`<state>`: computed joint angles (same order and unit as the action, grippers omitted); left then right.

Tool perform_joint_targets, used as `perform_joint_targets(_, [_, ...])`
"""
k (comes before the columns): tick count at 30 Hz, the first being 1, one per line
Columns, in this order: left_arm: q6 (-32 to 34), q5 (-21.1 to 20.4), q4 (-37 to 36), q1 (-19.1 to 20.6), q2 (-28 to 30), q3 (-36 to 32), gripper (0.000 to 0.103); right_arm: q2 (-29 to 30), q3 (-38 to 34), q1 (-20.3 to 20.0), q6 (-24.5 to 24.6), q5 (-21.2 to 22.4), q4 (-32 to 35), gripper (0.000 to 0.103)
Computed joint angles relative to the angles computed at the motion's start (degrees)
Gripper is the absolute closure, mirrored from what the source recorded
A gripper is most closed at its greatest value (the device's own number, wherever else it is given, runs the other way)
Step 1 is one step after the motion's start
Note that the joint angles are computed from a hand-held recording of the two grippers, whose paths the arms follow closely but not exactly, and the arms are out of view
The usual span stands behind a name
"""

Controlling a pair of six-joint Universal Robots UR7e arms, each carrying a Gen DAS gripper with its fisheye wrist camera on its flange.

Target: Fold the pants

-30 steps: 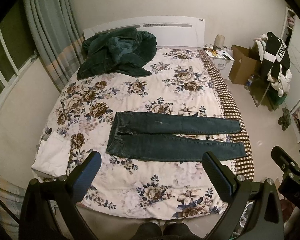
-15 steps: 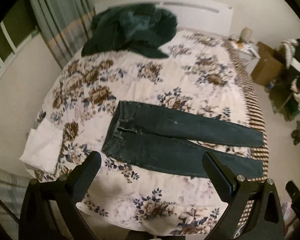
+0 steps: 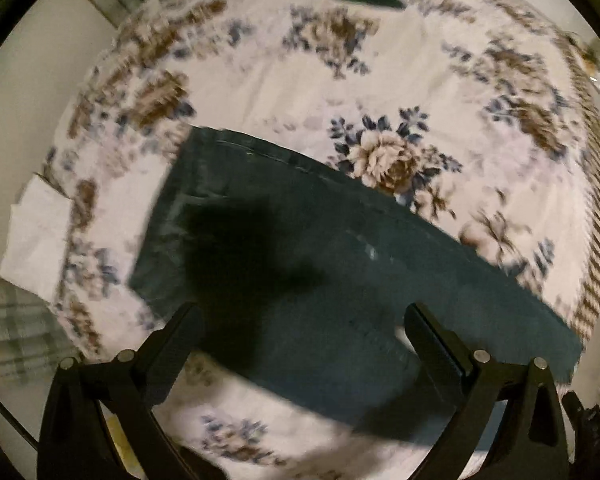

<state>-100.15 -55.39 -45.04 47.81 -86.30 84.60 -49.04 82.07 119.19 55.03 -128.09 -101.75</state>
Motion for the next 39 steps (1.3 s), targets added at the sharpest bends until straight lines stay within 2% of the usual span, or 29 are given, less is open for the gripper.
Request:
perform_joint_targets(2, [3.44, 1.88, -5.91, 5.74, 1.16, 1.69, 0.000, 3.12, -1.30, -2.86, -0.84, -0.77, -2.08, 0.000])
perform_joint_targets(4, [6.55, 2.54, -10.86, 9.88, 1.94, 2.80, 0.000, 6.24, -2.85, -5.82, -2.10, -1.03, -4.35, 0.000])
perform_joint_targets(6, [11.35, 2.73, -18.28, 15.99, 4.31, 3.30, 0.000, 9.97, -5.57, -8.74, -2.27, -1.46, -4.82, 0.000])
perform_joint_targets(8, [14.71, 2.64, -23.54, 20.22, 6.05, 3.40, 0.000, 10.50, -5.51, -10.07, -1.28, -1.38, -4.52, 0.000])
perform_joint_targets(11, [17.08, 2.14, -28.34, 25.38, 8.01, 3.40, 0.004, 13.58, -8.55, -12.43, -0.32, -2.19, -4.36, 0.000])
perform_joint_targets(12, [17.75, 1.88, -30.00, 26.46, 8.26, 3.72, 0.007, 14.78, -9.91, -13.00, -0.22, -3.01, -3.86, 0.000])
perform_joint_targets(15, [18.95, 1.49, -33.08, 28.62, 8.86, 4.66, 0.008, 18.25, -14.23, -14.35, 0.44, -5.27, -0.32, 0.000])
perform_joint_targets(16, [18.73, 2.36, -33.35, 28.32, 8.76, 5.16, 0.008, 18.76, -14.92, -14.68, 0.71, -5.06, 0.35, 0.000])
perform_joint_targets(17, [18.34, 3.76, -33.42, 27.62, 8.49, 5.89, 0.013, 19.39, -15.73, -15.19, 1.09, -4.47, 0.94, 0.000])
perform_joint_targets(18, [17.89, 4.63, -32.91, 26.93, 8.36, 6.28, 0.025, 19.74, -16.02, -15.80, 0.87, -3.40, 0.36, 0.001])
perform_joint_targets(19, [17.13, 5.91, -31.68, 26.00, 8.06, 6.51, 0.033, 19.93, -16.16, -16.27, 0.62, -2.54, -0.01, 0.002])
perform_joint_targets(21, [15.92, 6.92, -30.87, 24.99, 7.37, 7.00, 0.072, 19.84, -15.63, -16.57, 0.11, -2.51, -1.17, 0.010])
perform_joint_targets(22, [17.19, 6.93, -32.98, 24.48, 6.09, 8.28, 0.082, 19.52, -15.03, -16.64, -0.32, -2.41, -1.84, 0.013])
perform_joint_targets(23, [17.56, 7.03, -33.39, 23.97, 5.35, 8.89, 0.086, 19.33, -14.57, -16.70, -0.96, -2.34, -2.66, 0.020])
perform_joint_targets(24, [17.78, 7.18, -34.19, 23.47, 4.36, 9.76, 0.091, 19.10, -14.08, -16.76, -1.65, -2.15, -3.39, 0.032])
perform_joint_targets(25, [18.50, 7.01, -35.62, 23.37, 3.47, 10.54, 0.092, 18.61, -13.17, -16.84, -2.68, -1.59, -4.93, 0.039])
perform_joint_targets(26, [18.95, 6.77, -36.71, 23.15, 2.26, 11.47, 0.095, 18.05, -12.19, -17.00, -3.62, -0.98, -6.59, 0.055])
perform_joint_targets(27, [18.95, 6.77, -37.50, 22.45, 0.56, 12.90, 0.095, 17.45, -11.31, -17.09, -4.53, 0.06, -8.04, 0.077])
perform_joint_targets(28, [18.87, 6.91, -38.03, 21.85, -0.61, 13.97, 0.096, 16.73, -10.26, -17.07, -5.18, 1.07, -9.53, 0.084])
perform_joint_targets(30, [17.36, 7.39, -37.97, 19.21, -4.45, 16.46, 0.096, 15.19, -8.10, -16.68, -6.73, 2.32, -12.42, 0.089])
perform_joint_targets(34, [12.41, 7.63, -35.57, 11.99, -13.21, 19.94, 0.096, 10.77, -2.41, -14.77, -11.26, 3.25, -18.63, 0.091])
perform_joint_targets(35, [9.67, 7.51, -33.35, 8.99, -16.96, 21.61, 0.096, 9.31, -1.26, -13.62, -11.35, 3.63, -18.76, 0.091])
perform_joint_targets(37, [6.67, 7.19, -31.10, 6.05, -21.65, 23.57, 0.096, 5.76, 3.44, -12.04, -13.16, 3.58, -21.71, 0.091])
perform_joint_targets(39, [-0.73, 6.26, -26.51, 0.49, -25.73, 26.61, 0.096, 1.68, 9.22, -10.51, -13.10, 3.82, -23.70, 0.091])
